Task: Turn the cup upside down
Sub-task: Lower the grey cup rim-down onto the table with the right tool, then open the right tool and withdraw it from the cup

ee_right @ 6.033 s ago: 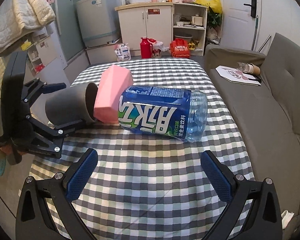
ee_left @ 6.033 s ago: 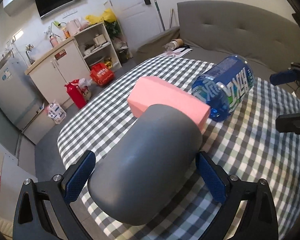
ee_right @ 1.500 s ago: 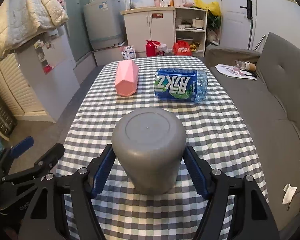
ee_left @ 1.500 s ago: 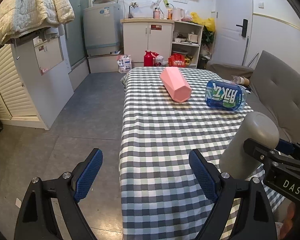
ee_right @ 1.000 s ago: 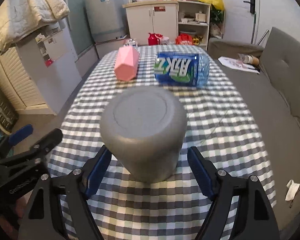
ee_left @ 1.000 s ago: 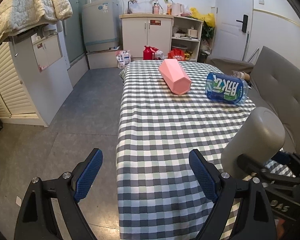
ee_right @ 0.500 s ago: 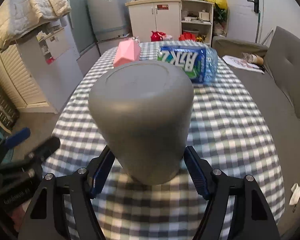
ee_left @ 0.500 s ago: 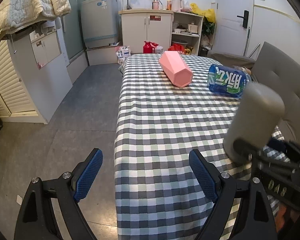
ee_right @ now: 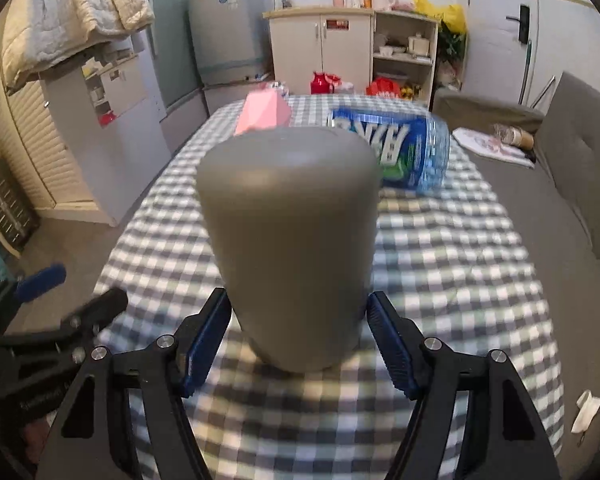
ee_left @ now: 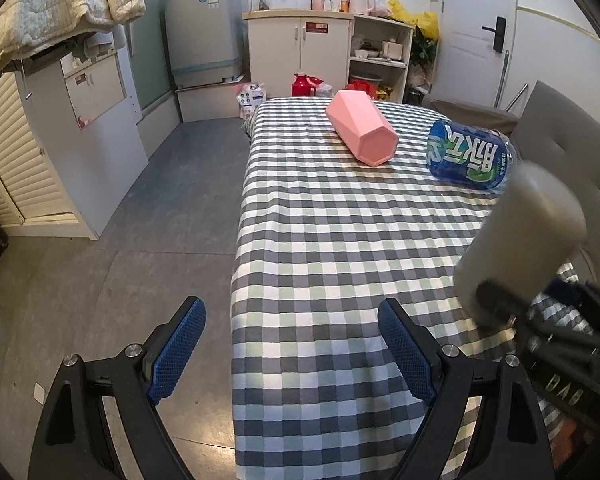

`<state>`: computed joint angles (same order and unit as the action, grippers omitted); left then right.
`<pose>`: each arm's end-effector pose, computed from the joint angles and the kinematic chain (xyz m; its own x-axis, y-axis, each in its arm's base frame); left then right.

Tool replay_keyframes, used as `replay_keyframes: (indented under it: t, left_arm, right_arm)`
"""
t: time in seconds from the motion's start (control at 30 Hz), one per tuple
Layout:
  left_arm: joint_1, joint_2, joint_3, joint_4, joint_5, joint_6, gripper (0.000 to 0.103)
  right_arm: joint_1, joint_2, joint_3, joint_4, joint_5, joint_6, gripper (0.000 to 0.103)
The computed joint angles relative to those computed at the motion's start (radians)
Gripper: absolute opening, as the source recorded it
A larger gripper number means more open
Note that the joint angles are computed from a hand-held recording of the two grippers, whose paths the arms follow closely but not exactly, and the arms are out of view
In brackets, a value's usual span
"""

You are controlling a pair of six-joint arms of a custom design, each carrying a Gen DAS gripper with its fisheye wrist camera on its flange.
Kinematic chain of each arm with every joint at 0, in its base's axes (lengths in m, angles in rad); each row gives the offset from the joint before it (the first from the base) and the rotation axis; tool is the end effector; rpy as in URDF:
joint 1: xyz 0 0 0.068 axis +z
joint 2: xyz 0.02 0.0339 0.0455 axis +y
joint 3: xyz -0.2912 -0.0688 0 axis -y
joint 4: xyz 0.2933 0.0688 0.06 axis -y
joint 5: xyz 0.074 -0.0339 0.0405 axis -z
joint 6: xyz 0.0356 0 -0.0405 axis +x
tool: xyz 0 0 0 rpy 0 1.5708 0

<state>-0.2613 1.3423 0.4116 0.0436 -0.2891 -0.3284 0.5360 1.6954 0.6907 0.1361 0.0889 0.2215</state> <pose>0.2399 -0.0537 0.1139 -0.7327 -0.1241 -0.6692 -0.1718 0.9851 0.0055 0.2895 0.1683 0.1035 -0.7413 -0.1858 -0.6450 -0.3040 0.9497 0.0758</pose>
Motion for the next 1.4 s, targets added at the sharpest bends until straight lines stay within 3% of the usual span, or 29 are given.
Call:
replay_keyframes:
  t: [0.33,0.57,0.77,0.9,1.07,1.2,1.4]
  left_arm:
    - [-0.03,-0.14,0.011,-0.125,-0.043,-0.009,0.091]
    - [-0.179,-0.337,0.062,-0.326,-0.163,-0.082,0.091]
    - [-0.377,-0.412,0.136,-0.469,-0.311,-0.192,0.091]
    - [-0.489,-0.425,0.161,-0.501,-0.379,-0.256,0.092]
    - [-0.611,-0.459,0.128,-0.469,-0.497,-0.304,0.103]
    - [-0.674,-0.451,0.119,-0.491,-0.595,-0.356,0.103]
    - [-0.716,-0.425,0.107,-0.557,-0.672,-0.449,0.103]
  right_arm:
    - [-0.011,-0.087,-0.039,-0.051,-0.016,0.023,0.07]
    - [-0.009,-0.385,-0.136,-0.141,0.01,0.01,0.073]
    - [-0.057,-0.685,-0.168,-0.305,0.003,-0.046,0.076]
    - [-0.099,-0.852,-0.181,-0.391,-0.004,-0.086,0.087]
    - [-0.151,-0.993,-0.235,-0.419,-0.009,-0.116,0.103]
    - [-0.179,-1.067,-0.301,-0.402,-0.023,-0.107,0.103]
    - [-0.193,-1.051,-0.34,-0.357,-0.012,-0.066,0.103]
